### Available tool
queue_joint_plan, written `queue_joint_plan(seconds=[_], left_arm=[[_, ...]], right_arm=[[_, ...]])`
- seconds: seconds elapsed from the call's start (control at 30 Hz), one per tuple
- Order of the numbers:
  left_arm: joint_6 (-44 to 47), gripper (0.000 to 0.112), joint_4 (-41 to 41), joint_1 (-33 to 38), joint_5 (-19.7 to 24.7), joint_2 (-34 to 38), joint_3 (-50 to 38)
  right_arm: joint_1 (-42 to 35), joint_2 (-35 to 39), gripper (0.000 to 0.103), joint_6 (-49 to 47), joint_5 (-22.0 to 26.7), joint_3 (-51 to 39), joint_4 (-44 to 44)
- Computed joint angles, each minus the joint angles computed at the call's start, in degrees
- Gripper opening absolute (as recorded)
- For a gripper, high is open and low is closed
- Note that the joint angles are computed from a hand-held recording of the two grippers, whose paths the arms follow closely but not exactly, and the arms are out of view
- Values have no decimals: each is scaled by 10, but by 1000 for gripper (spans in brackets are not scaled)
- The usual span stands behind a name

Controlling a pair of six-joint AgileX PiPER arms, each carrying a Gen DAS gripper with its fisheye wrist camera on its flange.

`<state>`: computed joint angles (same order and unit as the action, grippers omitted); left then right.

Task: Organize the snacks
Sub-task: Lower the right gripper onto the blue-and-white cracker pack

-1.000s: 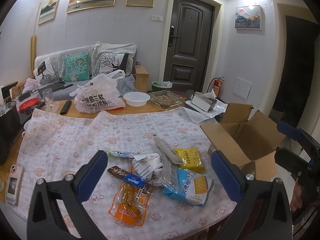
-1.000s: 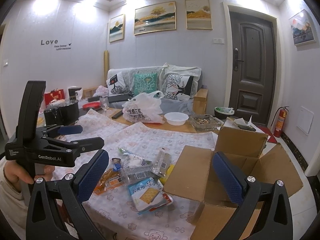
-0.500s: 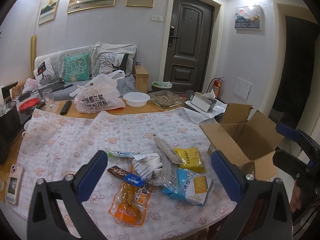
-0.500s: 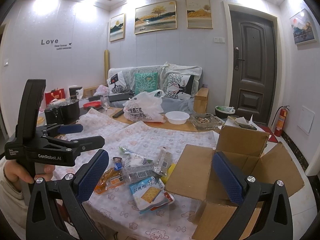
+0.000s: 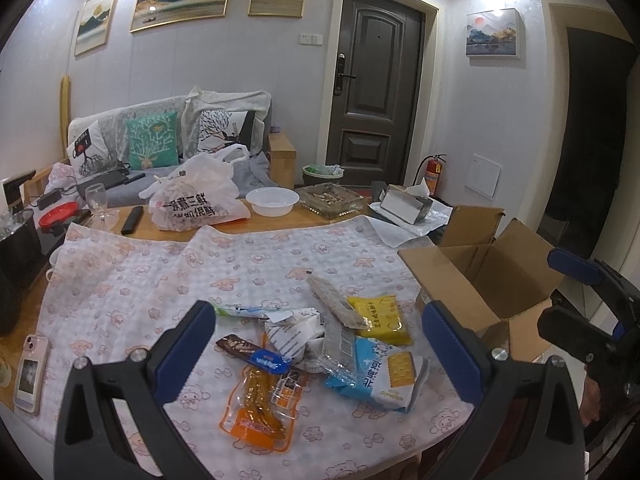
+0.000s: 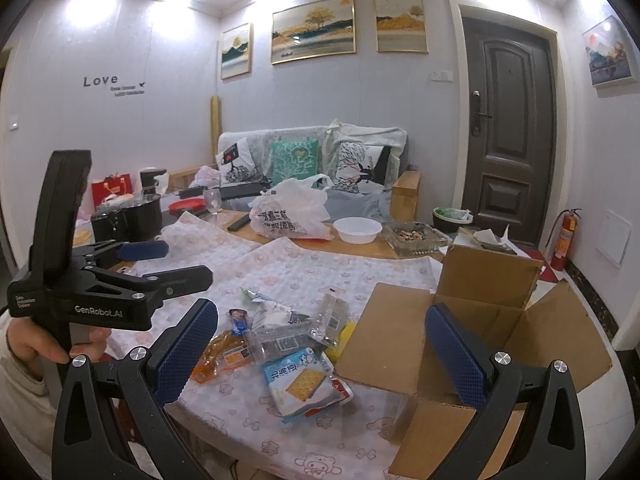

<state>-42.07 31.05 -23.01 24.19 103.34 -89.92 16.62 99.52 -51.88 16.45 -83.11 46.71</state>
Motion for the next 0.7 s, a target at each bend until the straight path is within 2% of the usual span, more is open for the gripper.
queue_joint_plan(seconds=[0.07,0.13,0.17,0.2,0.23,0.3,0.37,0.43,0.63,0.7], left_arm=[[9,102,-6,6,-9,-1,5],[57,102,-49,20,-26,-3,12],[81,102,-73,27,-33,-4,17],[118,102,-110,38,-40,-4,21],[146,102,-138,46,-42,-2,21],[245,102,-237,71,-40,5,20],[318,102,-308,90,-39,13,19],[324,102,-312,104,-35,25,20],[335,102,-314,128,-45,60,25],[382,102,-359,137,-45,77,16]], right_arm=[[3,1,103,9,5,-6,-11],[10,4,102,15,7,-10,-20],[17,4,96,12,1,-6,-23],[22,9,84,13,6,-12,-30],[28,17,78,23,16,-20,-44],[36,37,61,47,34,-41,-66],[43,63,55,55,67,-66,-68],[54,90,52,84,85,-86,-93],[64,146,52,174,90,-105,-148],[58,161,52,201,94,-108,-157]])
